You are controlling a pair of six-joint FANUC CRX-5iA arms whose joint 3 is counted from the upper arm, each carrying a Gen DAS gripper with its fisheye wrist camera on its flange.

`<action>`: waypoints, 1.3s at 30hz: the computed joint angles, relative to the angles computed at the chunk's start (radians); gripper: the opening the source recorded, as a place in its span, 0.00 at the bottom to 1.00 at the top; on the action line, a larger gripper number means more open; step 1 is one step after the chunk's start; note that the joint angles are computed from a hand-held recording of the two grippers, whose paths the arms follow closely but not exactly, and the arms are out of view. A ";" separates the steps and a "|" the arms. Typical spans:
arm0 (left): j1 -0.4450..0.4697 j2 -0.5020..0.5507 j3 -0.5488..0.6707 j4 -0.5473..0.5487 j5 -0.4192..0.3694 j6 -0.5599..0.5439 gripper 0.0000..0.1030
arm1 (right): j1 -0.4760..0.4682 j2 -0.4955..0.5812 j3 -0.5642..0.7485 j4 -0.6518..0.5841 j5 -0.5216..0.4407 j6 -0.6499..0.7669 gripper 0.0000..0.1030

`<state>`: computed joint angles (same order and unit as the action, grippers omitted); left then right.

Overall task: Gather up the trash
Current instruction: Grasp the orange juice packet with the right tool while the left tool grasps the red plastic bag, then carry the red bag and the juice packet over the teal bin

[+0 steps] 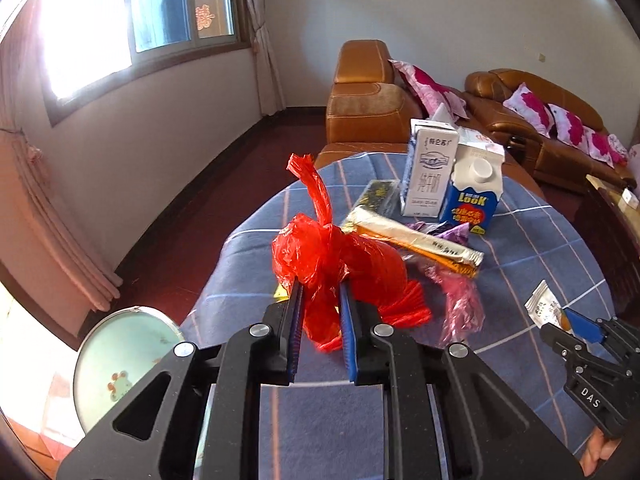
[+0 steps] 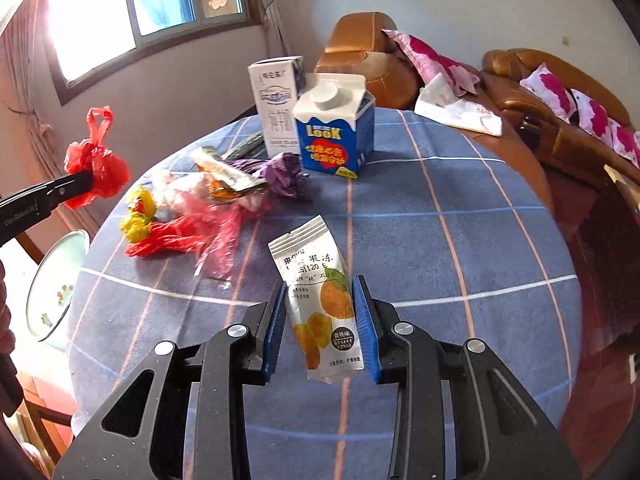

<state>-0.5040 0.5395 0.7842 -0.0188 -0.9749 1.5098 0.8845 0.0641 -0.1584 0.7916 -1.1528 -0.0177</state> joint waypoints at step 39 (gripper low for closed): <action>0.210 -0.356 -0.468 -0.213 0.057 0.253 0.16 | 0.095 0.348 0.464 -0.039 0.138 0.274 0.33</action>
